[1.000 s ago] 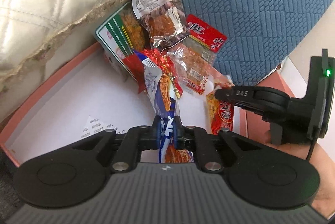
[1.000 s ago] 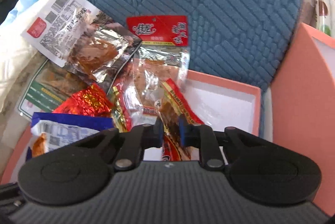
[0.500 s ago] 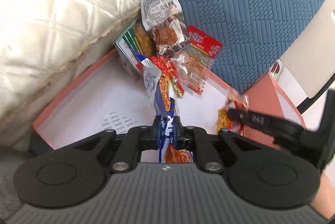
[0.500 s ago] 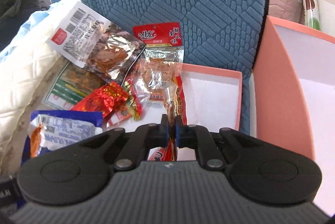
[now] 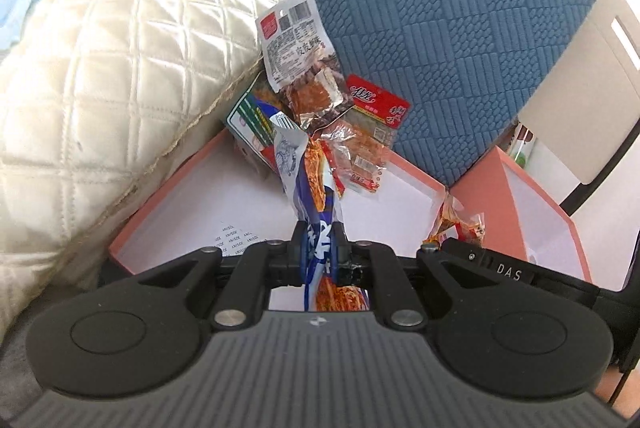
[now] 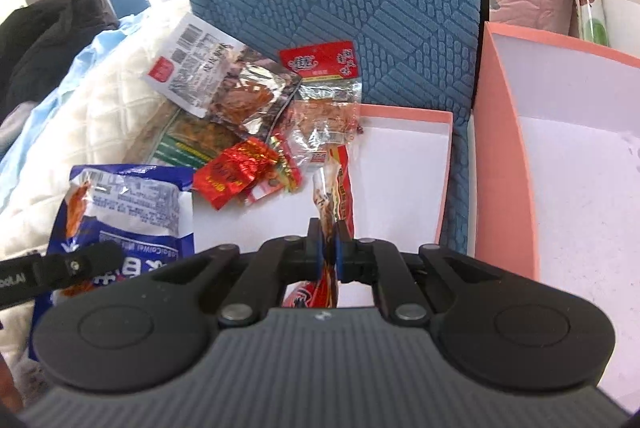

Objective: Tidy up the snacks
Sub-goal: 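Lift both held snacks and carry them over the pink-rimmed white box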

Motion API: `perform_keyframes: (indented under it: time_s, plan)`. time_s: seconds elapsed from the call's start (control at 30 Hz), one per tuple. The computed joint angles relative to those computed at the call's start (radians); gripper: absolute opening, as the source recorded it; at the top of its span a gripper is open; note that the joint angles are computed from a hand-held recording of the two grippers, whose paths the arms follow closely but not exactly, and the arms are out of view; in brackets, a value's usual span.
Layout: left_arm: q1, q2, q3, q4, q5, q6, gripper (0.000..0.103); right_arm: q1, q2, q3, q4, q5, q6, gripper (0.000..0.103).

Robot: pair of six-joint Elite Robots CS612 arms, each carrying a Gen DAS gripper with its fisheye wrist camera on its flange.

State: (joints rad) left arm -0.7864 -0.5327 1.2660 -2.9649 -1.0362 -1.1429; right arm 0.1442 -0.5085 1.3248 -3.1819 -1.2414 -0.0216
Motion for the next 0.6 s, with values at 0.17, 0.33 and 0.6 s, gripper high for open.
perform_keyframes:
  time_s: [0.17, 0.33, 0.6]
  plan:
    - [-0.006, -0.026, 0.003, 0.031, 0.006, 0.018, 0.012, -0.008, -0.034, 0.03, -0.013, 0.025, -0.006, 0.009]
    - [-0.01, -0.05, -0.004, 0.052, 0.01, 0.047, 0.012, -0.02, -0.071, 0.057, -0.038, 0.057, 0.015, 0.009]
    - [-0.02, -0.059, -0.056, 0.064, 0.016, 0.111, 0.012, -0.038, -0.124, 0.087, -0.082, 0.097, 0.017, 0.009]
